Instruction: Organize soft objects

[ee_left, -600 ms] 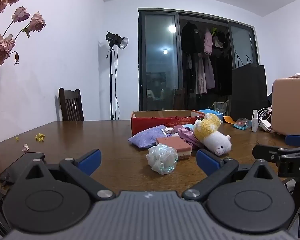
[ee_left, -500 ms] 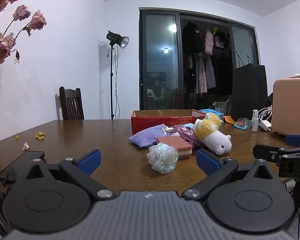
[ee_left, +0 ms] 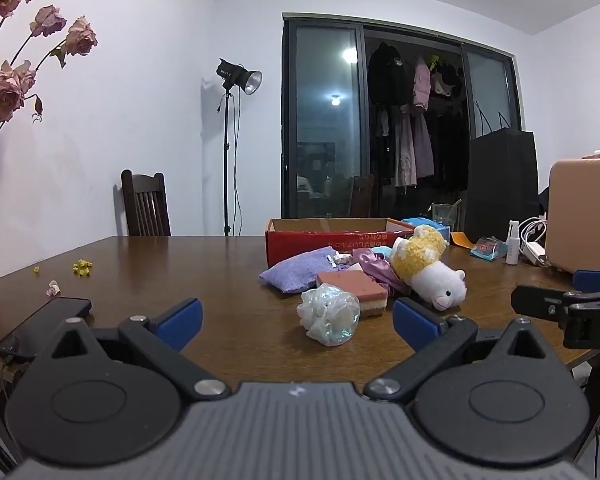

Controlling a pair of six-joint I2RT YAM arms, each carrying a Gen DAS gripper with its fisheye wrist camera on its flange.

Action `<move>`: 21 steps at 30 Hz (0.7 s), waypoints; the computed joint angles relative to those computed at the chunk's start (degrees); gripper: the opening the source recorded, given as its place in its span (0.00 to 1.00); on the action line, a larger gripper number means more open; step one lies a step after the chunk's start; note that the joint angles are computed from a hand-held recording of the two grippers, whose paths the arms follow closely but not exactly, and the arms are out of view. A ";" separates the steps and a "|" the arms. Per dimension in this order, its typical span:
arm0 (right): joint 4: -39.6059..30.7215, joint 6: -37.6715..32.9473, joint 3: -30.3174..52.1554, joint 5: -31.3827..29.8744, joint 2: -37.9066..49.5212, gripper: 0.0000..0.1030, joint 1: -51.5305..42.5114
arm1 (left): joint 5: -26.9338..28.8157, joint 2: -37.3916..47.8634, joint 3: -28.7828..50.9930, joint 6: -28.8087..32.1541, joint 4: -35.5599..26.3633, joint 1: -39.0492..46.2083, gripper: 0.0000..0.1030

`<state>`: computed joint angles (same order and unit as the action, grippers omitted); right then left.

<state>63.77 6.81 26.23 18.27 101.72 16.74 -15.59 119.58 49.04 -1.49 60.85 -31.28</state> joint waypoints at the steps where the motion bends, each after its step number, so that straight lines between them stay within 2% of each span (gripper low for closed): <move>1: 0.11 -0.21 -0.05 -0.04 0.01 1.00 0.05 | -0.07 0.00 -0.05 0.08 0.17 -0.04 1.00; 21: 0.06 -0.18 -0.02 0.36 0.00 1.00 0.15 | 0.21 -0.25 -0.18 -0.18 0.06 0.30 1.00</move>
